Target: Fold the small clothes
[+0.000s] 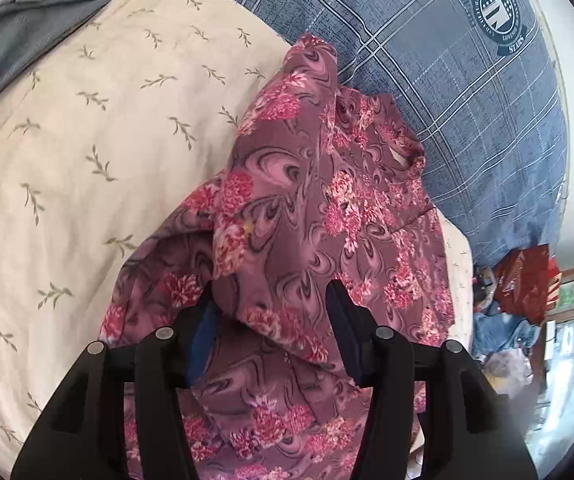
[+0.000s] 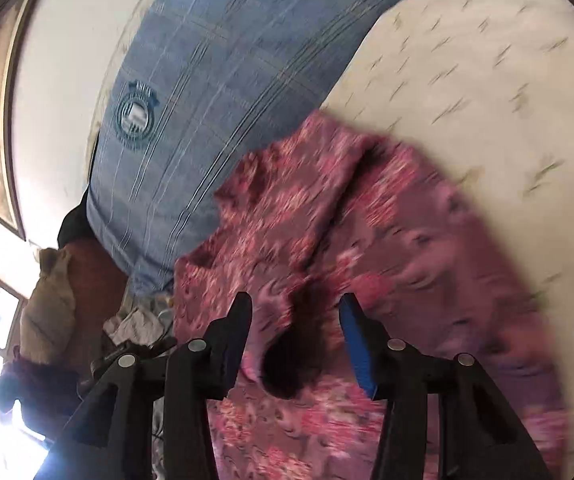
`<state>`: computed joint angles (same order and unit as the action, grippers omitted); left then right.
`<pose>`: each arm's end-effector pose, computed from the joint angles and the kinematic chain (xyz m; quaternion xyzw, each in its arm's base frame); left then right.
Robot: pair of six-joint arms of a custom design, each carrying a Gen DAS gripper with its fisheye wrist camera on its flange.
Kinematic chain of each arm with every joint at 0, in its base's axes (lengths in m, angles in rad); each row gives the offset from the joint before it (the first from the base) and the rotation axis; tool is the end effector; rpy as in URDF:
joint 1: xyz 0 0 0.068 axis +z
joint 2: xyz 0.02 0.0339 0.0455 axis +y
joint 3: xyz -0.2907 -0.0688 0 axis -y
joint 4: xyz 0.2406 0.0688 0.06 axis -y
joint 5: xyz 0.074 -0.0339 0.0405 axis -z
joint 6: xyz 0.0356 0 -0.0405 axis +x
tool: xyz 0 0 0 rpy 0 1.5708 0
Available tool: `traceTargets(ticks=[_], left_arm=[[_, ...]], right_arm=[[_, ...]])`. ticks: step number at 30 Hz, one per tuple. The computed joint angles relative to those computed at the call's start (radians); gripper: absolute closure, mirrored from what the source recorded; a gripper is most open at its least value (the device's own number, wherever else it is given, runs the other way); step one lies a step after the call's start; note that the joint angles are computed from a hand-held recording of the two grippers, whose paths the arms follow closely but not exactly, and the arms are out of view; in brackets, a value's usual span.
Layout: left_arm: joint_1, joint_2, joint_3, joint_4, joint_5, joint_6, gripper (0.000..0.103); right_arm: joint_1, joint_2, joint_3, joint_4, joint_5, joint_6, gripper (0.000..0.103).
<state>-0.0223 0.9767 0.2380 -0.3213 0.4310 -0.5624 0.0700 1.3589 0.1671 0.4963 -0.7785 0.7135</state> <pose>0.1272 -0.0177 0.1440 -0.2001 0.9253 -0.2692 0.1767 0.1777 0.0375 0.1327 0.1124 0.8459 0.4674 0.2312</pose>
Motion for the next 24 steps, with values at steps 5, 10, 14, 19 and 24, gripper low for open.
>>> traceTargets(ticks=[5, 10, 14, 19, 24], left_arm=[[0.092, -0.016, 0.038, -0.058, -0.045, 0.057, 0.085], [0.222, 0.171, -0.004, 0.069, -0.054, 0.151, 0.09], [0.35, 0.055, 0.005, -0.053, 0.062, 0.259, 0.089], [0.297, -0.058, 0.078, -0.167, 0.125, 0.273, 0.074], [0.147, -0.119, 0.05, -0.137, 0.066, 0.154, 0.062]], right_arm=[[0.036, -0.208, -0.005, -0.059, 0.072, 0.025, 0.101], [-0.128, -0.178, 0.047, -0.363, 0.042, -0.192, 0.101], [-0.172, -0.261, 0.086, -0.625, 0.073, -0.33, 0.096], [-0.297, -0.532, 0.17, -0.86, 0.033, -0.385, 0.09], [-0.062, -0.522, 0.2, -0.845, 0.221, -0.329, 0.07]])
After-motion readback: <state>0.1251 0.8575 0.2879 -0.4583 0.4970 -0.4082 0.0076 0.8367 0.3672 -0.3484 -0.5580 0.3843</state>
